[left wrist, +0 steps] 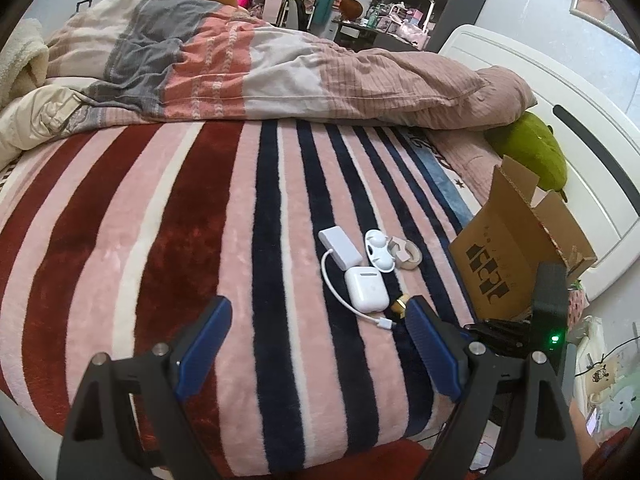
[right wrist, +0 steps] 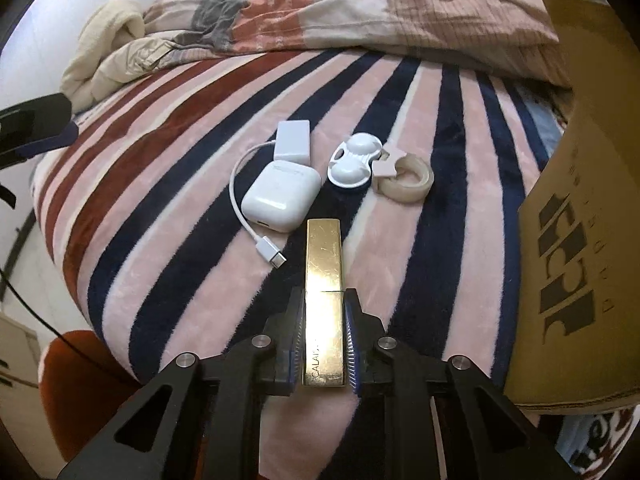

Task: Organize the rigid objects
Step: 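Grasp the gold bar with the right gripper, then drop the gold bar into the cardboard box with the right gripper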

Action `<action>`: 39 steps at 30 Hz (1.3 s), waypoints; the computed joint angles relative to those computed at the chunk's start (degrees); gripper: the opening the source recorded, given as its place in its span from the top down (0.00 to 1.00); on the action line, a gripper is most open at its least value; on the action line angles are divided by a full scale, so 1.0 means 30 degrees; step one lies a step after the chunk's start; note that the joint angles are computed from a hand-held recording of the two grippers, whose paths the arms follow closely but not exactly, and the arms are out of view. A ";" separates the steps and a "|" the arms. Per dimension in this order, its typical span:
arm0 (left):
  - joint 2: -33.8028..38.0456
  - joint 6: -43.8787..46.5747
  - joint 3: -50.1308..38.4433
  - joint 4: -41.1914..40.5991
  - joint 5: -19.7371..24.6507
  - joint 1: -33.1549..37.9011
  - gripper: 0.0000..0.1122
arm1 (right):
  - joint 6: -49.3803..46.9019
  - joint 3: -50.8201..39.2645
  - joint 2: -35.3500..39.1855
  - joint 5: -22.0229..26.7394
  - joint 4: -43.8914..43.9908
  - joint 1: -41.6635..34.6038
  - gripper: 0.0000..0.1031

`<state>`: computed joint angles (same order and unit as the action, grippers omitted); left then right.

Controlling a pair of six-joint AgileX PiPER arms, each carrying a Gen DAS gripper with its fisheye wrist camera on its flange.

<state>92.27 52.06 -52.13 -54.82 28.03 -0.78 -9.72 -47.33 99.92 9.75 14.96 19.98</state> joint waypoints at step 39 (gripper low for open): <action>1.0864 -1.1524 -2.3280 0.5791 1.1046 -0.8835 0.70 | -2.0011 -0.1614 -0.6551 0.8271 1.5434 -1.1180 0.87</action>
<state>124.86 17.48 -121.97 -37.44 61.17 -27.28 -69.75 -52.17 80.27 34.57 61.26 -13.56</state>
